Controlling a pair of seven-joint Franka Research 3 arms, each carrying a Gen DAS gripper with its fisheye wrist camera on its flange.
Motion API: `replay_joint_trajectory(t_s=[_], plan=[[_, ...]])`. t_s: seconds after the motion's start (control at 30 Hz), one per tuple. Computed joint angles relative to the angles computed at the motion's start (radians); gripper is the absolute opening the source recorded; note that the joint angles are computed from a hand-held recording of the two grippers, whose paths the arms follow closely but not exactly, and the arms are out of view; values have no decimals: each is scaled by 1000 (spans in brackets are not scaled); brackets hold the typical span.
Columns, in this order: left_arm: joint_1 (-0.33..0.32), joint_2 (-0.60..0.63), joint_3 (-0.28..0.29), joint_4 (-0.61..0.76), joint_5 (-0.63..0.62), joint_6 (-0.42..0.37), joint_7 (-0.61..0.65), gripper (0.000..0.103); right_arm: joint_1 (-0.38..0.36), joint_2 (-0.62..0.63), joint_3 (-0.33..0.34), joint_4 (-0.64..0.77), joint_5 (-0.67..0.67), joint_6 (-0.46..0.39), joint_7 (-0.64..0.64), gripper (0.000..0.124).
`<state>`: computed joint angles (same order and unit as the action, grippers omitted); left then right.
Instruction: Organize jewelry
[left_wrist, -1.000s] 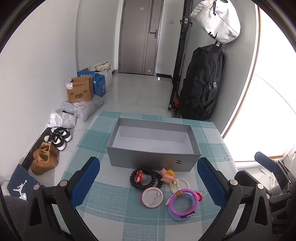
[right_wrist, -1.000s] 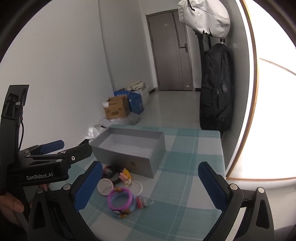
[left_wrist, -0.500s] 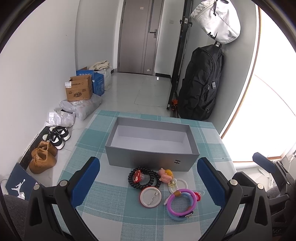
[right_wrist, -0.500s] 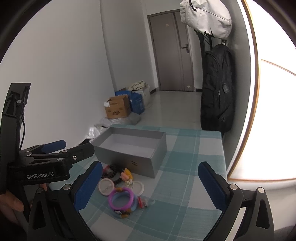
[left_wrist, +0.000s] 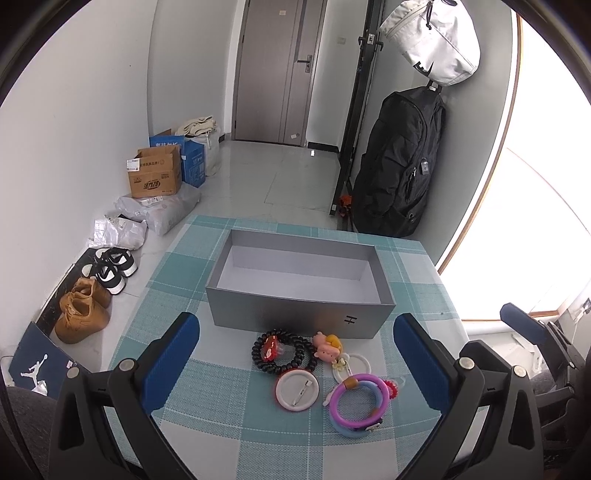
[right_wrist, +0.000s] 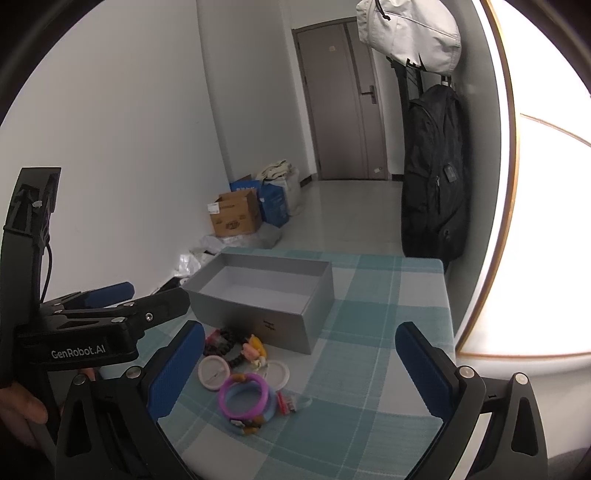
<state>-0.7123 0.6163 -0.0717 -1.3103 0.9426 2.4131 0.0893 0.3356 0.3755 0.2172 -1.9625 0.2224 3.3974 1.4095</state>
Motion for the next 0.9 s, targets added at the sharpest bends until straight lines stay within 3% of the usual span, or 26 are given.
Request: replay_joint_trajectory(t_s=[0.6, 0.9], plan=[[8, 2, -8, 15, -44, -6, 47, 102, 17, -4, -16, -2, 9, -1, -6, 103], [39, 5, -20, 3, -98, 45, 73, 102, -11, 0, 16, 8, -8, -30, -3, 103]])
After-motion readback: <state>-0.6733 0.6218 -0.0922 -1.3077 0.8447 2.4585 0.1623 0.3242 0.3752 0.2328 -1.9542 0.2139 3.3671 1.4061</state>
